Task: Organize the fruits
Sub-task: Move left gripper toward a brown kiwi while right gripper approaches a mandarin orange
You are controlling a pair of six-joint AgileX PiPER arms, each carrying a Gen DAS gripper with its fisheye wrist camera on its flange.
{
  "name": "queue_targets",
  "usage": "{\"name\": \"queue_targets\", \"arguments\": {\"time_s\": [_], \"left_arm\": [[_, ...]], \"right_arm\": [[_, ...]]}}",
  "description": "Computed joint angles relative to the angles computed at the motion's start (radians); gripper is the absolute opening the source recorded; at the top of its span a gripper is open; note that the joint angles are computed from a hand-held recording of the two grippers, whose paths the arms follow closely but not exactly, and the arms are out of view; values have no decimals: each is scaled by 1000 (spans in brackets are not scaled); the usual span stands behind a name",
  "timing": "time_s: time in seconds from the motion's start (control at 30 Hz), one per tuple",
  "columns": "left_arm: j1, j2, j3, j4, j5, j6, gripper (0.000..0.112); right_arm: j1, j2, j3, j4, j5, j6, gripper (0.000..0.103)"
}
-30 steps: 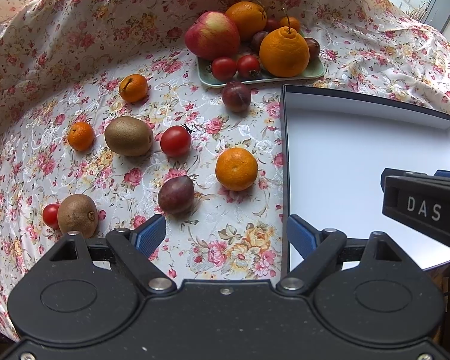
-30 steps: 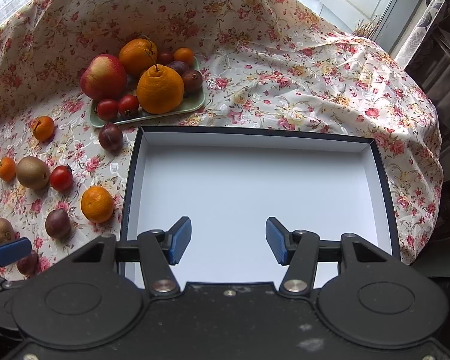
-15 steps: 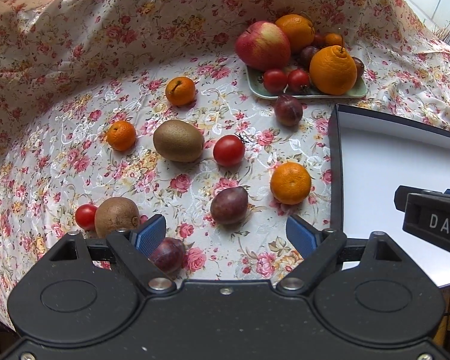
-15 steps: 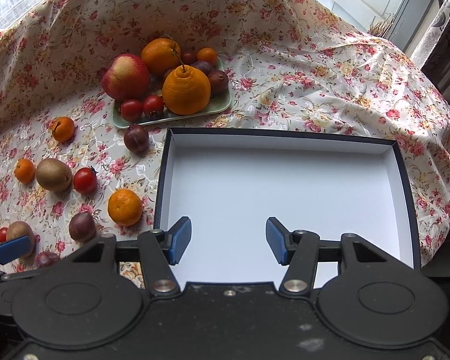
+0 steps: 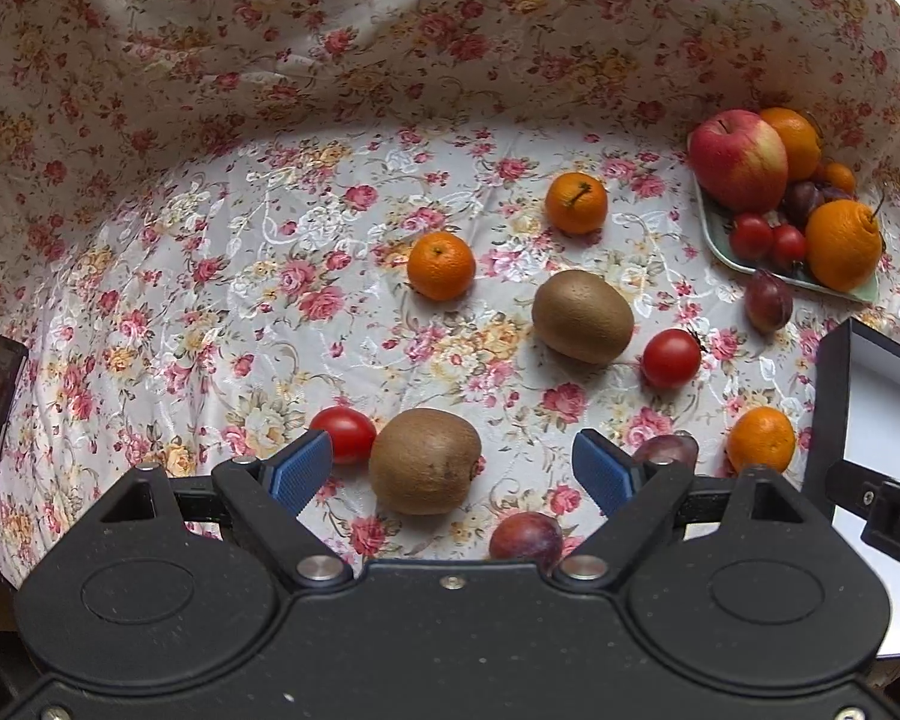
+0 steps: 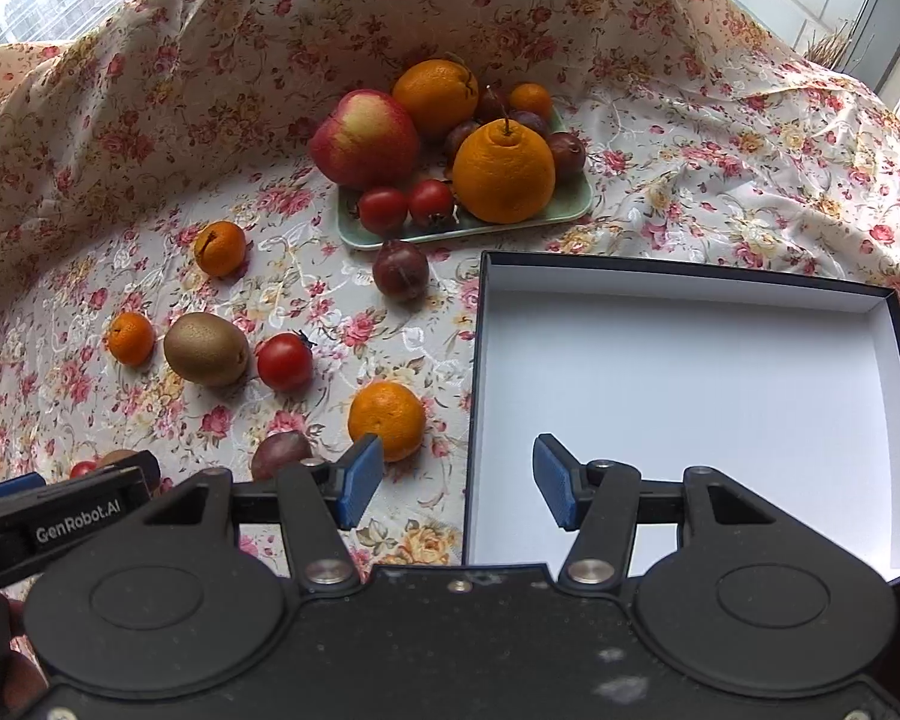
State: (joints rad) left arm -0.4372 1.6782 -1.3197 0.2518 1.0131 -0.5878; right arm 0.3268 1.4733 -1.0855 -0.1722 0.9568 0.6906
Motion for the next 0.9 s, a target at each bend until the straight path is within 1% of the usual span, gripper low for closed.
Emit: {"name": "queue_targets", "arguments": {"time_s": [0.2, 0.33, 0.5, 0.7, 0.9], "left_arm": [[80, -9, 0, -24, 15, 37, 88], [114, -2, -4, -73, 15, 83, 88], [142, 3, -11, -116, 15, 125, 88], [165, 15, -20, -121, 14, 133, 88], [173, 52, -49, -114, 16, 146, 88]], "right_arm": [[1, 67, -40, 81, -7, -15, 58], [18, 113, -71, 53, -3, 28, 58], [23, 161, -101, 34, -24, 63, 58], [34, 226, -133, 7, -21, 78, 58], [11, 306, -185, 31, -7, 38, 58]]}}
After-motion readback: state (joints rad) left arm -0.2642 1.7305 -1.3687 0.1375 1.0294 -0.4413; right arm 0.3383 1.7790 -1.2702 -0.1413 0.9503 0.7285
